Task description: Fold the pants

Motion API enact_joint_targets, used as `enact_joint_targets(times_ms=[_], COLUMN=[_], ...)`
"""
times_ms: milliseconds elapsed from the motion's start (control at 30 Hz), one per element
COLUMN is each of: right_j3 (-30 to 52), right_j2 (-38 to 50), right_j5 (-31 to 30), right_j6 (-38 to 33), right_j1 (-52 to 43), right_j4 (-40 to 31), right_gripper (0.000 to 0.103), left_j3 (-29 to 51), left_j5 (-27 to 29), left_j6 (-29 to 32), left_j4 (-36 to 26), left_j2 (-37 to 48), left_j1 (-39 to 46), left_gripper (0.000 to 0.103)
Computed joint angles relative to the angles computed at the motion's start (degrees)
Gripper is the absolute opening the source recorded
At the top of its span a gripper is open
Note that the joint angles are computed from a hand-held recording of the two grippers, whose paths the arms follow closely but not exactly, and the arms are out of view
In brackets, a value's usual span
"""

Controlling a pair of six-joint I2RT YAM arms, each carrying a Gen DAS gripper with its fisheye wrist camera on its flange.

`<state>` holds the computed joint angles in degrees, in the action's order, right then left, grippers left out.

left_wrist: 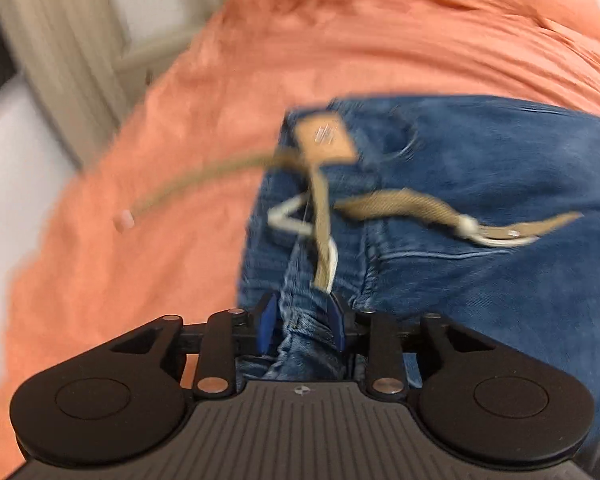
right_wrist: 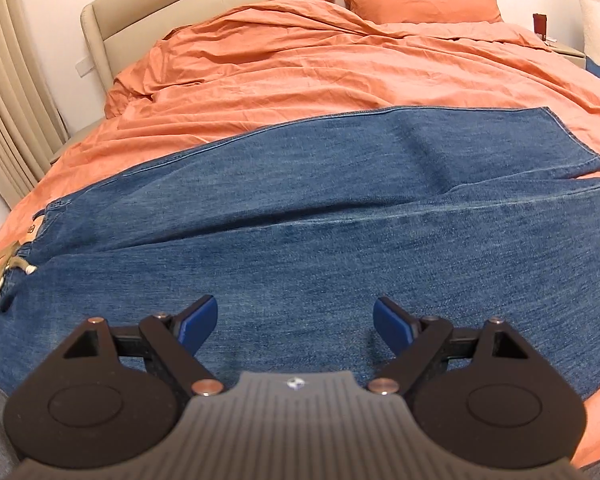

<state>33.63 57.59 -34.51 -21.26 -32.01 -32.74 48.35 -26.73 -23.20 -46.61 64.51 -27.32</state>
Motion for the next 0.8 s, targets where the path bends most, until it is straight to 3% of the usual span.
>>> enact_joint_targets(times_ms=[167, 233, 333, 500, 667, 800], right_j3=[1.01, 3.23, 9.0, 19.73, 32.3, 44.54], right_j2=[-3.15, -3.19, -0.65, 3.21, 10.61, 18.52], right_j5=[-2.9, -5.3, -8.98, -11.57, -12.86, -12.17], right_j6=[-2.87, -5.48, -10.69, -20.86, -37.49, -44.26], right_j1=[-3.38, -5.78, -10.27, -18.07, -27.81, -35.32], right_j4=[-4.16, -8.48, -18.07, -32.88, -48.15, -55.1], right_gripper=[0.082, 0.082, 0.082, 0.082, 0.082, 0.082], left_j3=[3.67, 4.52, 3.49, -2.77, -7.45, -8.58], left_j5=[-6.36, -10.51, -14.5, -17.52, -20.28, -20.85], left_j6=[2.03, 0.19, -1.57, 3.17, 9.1, 10.05], left_j4=[-13.04, -17.98, -23.0, -16.76, -11.05, -9.02], left_j2=[-5.59, -3.73, -0.28, 6.86, 8.63, 11.53], left_j1=[-15.56, -23.65, -33.7, -36.33, -38.28, -39.9], left_gripper=[0.046, 0.055, 0.058, 0.059, 0.062, 0.061])
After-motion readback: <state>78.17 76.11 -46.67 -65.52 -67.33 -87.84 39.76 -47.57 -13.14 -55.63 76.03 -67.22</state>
